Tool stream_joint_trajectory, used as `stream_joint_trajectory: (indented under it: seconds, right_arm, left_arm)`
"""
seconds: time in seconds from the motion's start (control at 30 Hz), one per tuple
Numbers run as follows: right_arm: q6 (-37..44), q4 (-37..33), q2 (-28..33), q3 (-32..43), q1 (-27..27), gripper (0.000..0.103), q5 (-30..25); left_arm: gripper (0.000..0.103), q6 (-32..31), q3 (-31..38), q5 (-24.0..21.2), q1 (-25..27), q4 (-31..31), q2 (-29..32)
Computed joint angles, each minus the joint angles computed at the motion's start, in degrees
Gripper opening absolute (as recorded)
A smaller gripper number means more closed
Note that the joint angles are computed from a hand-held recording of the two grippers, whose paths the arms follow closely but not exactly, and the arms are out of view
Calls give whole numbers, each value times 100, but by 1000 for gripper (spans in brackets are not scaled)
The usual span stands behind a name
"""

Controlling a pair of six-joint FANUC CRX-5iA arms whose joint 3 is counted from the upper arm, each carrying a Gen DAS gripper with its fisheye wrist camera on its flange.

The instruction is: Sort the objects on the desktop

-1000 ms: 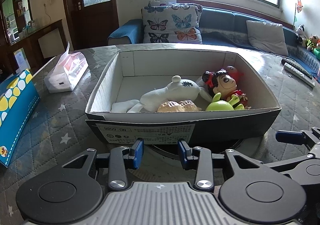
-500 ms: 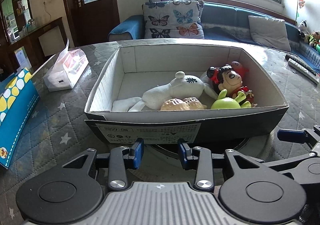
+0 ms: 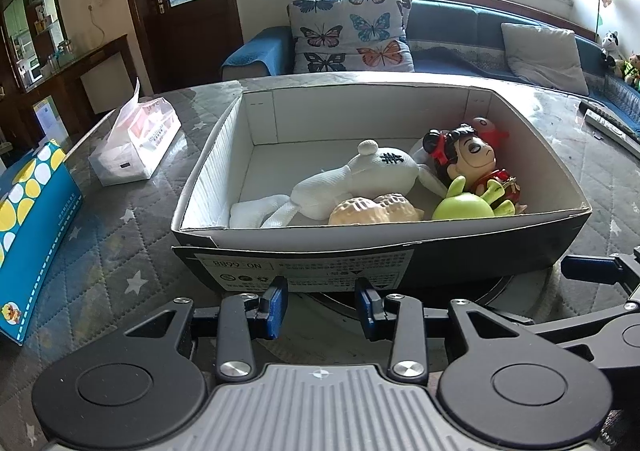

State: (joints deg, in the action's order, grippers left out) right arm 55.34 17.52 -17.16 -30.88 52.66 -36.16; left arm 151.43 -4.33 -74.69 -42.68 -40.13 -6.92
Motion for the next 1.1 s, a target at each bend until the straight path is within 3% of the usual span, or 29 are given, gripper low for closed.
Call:
stream_joint_trajectory:
  seconds: [1.1]
  right_arm:
    - [139,-213,177,203,-20,103,-161]
  left_arm:
    - [39,-194,72,-38,215,221,59]
